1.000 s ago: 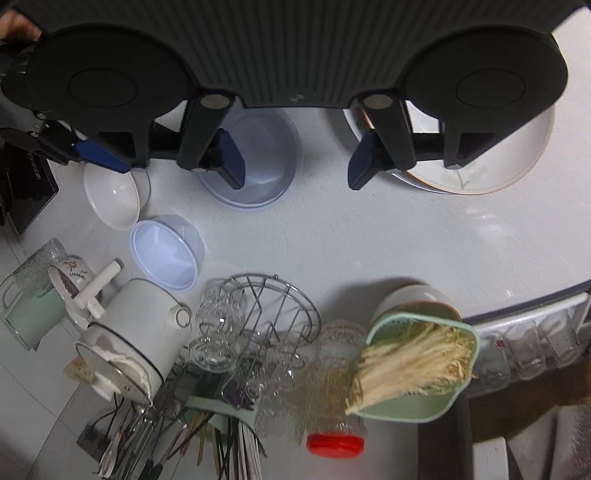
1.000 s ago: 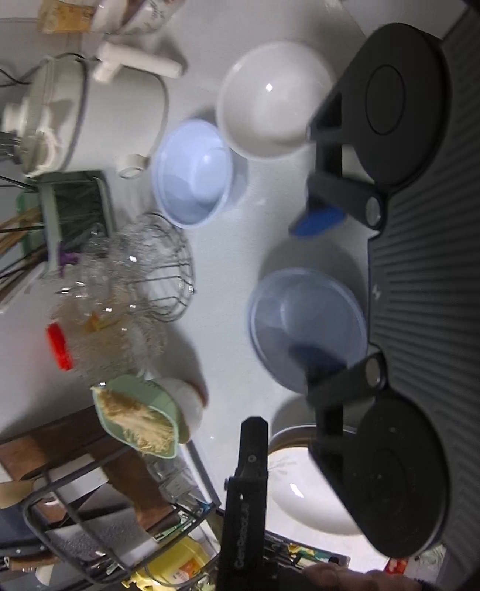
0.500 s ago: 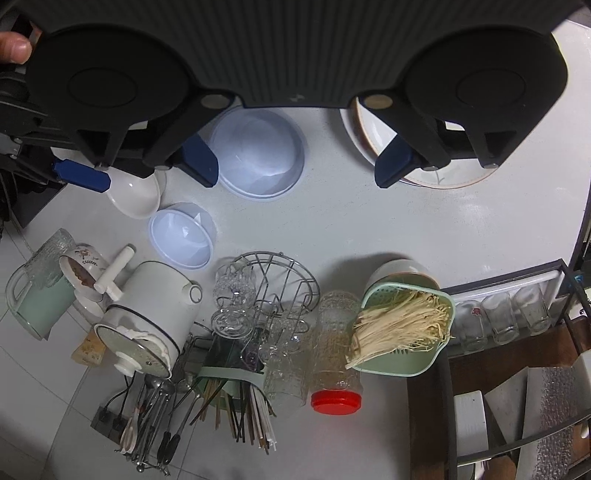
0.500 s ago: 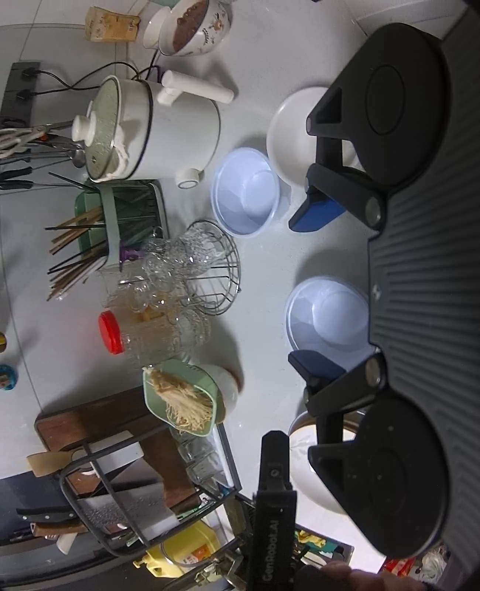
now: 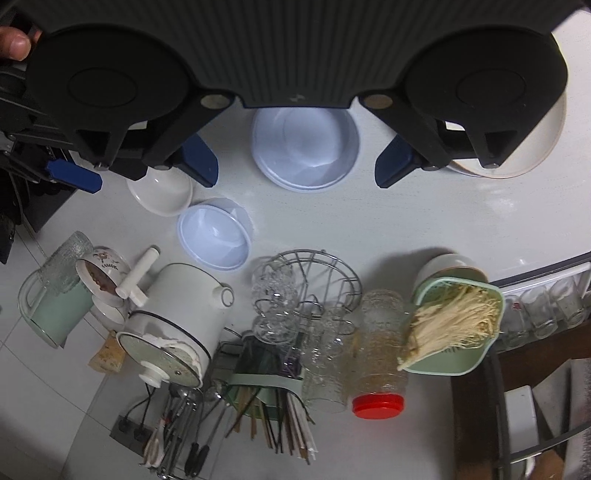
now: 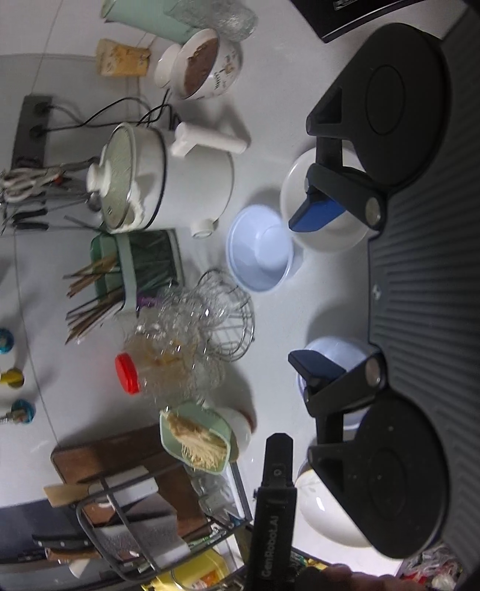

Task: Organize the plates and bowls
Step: 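Close both grippers on the blue bowl rim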

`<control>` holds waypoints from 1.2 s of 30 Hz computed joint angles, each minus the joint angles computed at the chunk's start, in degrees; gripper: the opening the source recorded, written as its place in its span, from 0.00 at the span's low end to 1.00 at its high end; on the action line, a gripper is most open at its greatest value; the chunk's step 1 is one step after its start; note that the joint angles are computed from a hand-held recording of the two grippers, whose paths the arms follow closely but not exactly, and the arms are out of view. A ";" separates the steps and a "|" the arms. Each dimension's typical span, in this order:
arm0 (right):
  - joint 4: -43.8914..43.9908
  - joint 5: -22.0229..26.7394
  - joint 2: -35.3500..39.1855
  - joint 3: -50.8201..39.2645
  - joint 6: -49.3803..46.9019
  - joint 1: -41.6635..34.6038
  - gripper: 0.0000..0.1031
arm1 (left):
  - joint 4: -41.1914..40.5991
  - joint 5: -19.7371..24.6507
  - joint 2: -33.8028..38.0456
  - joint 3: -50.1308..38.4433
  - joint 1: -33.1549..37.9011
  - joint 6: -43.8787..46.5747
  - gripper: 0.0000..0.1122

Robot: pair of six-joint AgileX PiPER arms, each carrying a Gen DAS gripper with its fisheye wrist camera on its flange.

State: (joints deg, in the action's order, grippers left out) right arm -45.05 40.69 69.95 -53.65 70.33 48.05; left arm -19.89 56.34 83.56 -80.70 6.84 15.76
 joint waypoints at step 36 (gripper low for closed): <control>17.17 -10.13 8.21 -1.39 -13.72 -23.44 0.69 | 0.72 -2.35 24.01 -18.61 -9.05 -6.19 0.83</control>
State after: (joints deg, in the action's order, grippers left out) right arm -27.88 30.55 78.16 -55.04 56.61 24.61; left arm -19.17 53.98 107.58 -99.31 -2.21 9.57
